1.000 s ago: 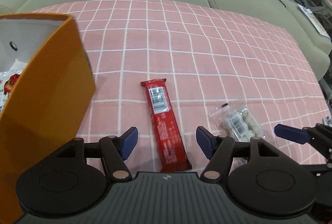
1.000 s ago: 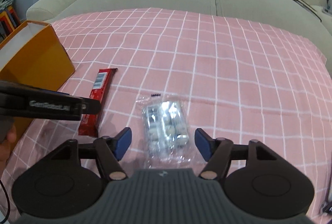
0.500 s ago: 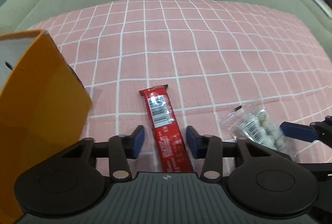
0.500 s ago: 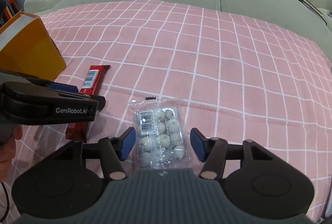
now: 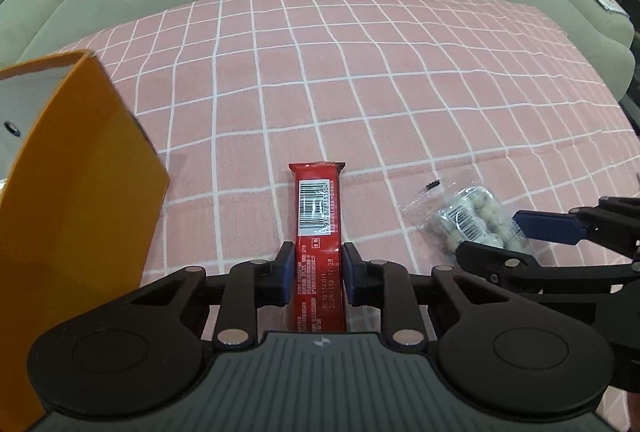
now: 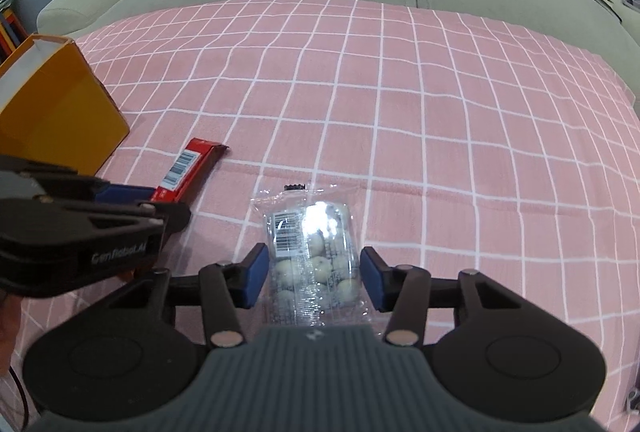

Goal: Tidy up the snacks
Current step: 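Close left tool on red candy bar while right tool grips fish-ball pack, then lift candy bar and fish-ball pack and carry them over the box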

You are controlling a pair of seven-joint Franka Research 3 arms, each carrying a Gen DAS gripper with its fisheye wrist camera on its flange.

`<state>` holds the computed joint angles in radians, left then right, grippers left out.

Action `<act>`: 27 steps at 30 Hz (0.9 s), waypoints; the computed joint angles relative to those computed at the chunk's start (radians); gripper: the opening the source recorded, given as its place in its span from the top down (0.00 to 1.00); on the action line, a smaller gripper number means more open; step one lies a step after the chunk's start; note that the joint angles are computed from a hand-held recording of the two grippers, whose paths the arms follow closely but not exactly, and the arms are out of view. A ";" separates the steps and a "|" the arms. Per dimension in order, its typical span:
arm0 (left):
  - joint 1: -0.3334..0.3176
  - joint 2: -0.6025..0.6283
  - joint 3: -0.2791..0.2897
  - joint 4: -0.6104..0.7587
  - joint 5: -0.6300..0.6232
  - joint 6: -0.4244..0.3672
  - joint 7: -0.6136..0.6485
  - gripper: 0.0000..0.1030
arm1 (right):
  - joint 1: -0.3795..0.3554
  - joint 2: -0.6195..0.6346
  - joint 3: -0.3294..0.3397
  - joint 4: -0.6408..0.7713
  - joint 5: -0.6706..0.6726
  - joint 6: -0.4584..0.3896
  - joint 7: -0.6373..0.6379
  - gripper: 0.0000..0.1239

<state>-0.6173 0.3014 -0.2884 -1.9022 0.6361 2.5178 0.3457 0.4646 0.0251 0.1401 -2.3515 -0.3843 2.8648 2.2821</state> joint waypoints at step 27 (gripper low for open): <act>0.040 -0.321 -0.092 -0.207 -0.117 -0.052 0.007 0.74 | -0.001 -0.268 0.161 -0.167 0.198 -0.043 0.082 0.62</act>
<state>-0.5770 -0.0191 -0.3806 -2.1089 0.5196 2.4661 0.3526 0.4638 -0.2430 0.3016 -2.5187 -0.1864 2.8219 2.3641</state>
